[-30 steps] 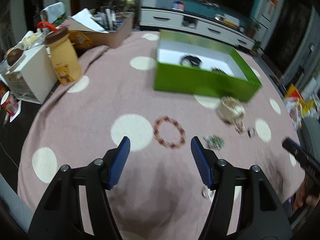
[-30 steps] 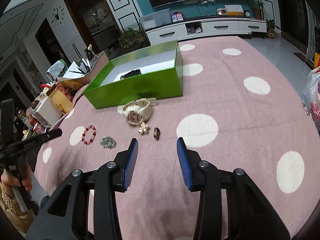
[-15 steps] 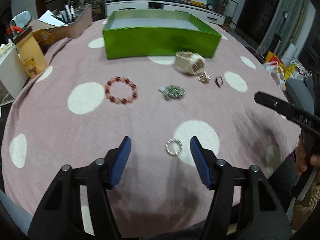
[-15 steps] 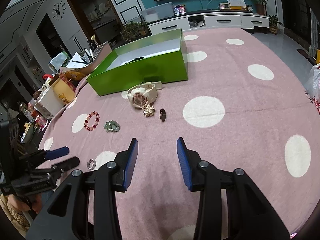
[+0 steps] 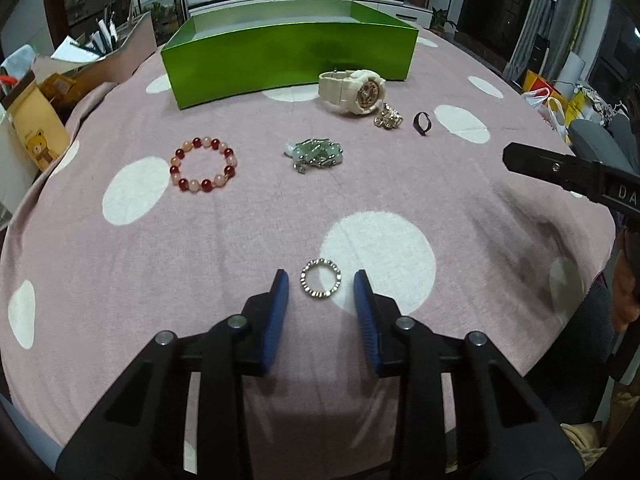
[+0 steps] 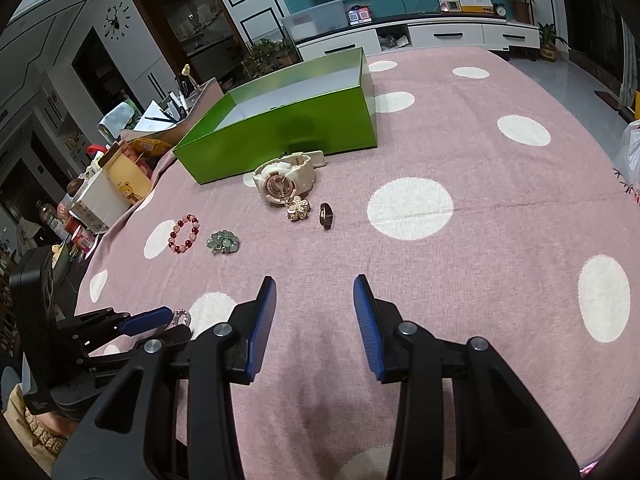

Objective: Organize jewelry
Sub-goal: 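Grasp the silver stone ring with the left tool while the right tool grasps the dark brown ring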

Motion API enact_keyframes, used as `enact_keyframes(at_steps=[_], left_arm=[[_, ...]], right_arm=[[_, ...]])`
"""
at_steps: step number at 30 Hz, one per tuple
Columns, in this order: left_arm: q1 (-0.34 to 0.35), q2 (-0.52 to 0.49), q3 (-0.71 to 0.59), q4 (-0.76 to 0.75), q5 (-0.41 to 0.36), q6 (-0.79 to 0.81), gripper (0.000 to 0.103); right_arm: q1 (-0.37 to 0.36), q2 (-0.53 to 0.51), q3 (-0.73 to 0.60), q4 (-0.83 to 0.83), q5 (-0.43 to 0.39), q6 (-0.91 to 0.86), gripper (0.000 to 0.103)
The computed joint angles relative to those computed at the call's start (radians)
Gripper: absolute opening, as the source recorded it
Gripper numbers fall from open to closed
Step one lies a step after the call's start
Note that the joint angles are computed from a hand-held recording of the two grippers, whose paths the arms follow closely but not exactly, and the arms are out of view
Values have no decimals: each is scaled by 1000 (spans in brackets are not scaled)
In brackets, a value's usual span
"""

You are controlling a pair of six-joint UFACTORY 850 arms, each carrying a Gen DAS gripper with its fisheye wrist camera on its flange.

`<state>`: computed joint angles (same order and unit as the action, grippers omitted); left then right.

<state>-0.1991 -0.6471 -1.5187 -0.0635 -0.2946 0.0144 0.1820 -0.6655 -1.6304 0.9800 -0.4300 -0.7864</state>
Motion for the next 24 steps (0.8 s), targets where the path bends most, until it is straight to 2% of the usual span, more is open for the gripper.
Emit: enact_keyframes(at_steps=[3,6,13,24], left_arm=[[-7,-1,8,70,30,-49,21],[1,-6,-3,-11,24,12,20],[35,2,-29,-56,35,-3,20],[71,-4,-79,-92,60,-7,20]], right_arm=[[2,-15,-17,-19,-3,19,41],[5,-34,-40,-48,-10,49,41],[14,-89,-121,-154,-15,151,41],[43,-241,-359,-435,-52,391,38]])
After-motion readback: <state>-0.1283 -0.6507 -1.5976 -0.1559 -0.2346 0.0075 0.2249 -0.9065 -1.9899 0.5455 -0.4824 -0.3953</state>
